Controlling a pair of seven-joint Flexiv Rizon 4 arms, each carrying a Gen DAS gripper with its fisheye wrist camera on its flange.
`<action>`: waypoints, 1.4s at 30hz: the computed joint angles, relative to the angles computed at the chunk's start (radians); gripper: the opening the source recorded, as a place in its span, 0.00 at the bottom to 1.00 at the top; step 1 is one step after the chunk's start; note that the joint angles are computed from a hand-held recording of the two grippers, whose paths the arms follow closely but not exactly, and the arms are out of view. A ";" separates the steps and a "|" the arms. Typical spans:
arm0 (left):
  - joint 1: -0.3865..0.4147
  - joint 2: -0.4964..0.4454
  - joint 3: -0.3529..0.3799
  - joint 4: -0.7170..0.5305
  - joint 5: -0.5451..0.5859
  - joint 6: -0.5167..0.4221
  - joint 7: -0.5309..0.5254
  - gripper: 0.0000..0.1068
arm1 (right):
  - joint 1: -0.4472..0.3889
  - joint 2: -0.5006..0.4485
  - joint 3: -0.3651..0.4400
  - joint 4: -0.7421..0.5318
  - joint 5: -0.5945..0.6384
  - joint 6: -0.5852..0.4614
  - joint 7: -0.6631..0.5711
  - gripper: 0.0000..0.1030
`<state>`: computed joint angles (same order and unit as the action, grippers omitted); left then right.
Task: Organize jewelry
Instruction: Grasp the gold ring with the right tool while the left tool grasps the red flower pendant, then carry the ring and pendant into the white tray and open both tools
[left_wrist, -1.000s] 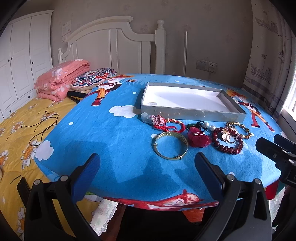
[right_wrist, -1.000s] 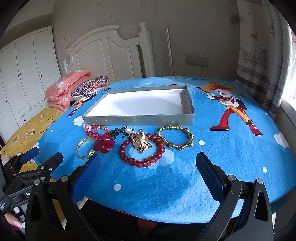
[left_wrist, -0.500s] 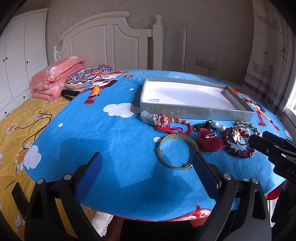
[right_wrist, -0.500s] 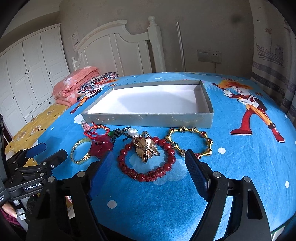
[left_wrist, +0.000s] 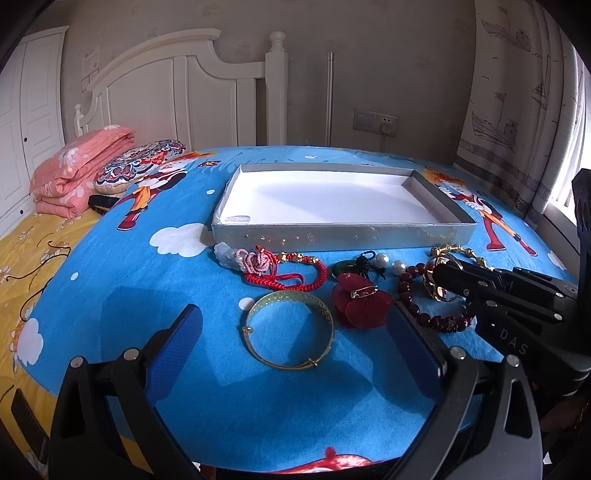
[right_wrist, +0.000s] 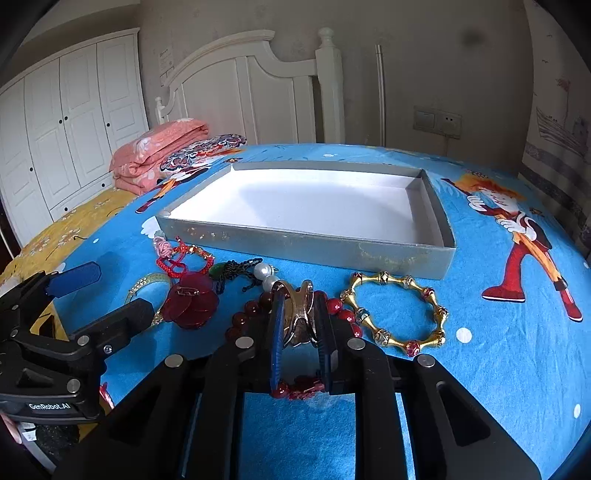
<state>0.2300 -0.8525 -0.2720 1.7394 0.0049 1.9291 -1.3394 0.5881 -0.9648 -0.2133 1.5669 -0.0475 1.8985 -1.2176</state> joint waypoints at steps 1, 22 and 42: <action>-0.010 -0.003 0.007 -0.007 -0.004 -0.001 0.001 0.91 | 0.007 0.002 -0.011 0.007 0.010 0.011 0.000 0.16; -0.216 -0.080 0.156 -0.139 -0.131 -0.001 0.065 0.36 | -0.100 0.024 0.109 0.047 0.005 0.097 -0.011 0.13; -0.085 -0.006 0.052 -0.025 -0.020 0.054 -0.022 0.36 | -0.004 0.052 0.030 0.068 0.096 0.098 -0.056 0.13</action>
<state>0.1453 -0.8585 -0.2205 1.7145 -0.0151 1.9835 -1.3610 0.5838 -0.9124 -0.1836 1.6349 0.0483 1.9961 -1.2736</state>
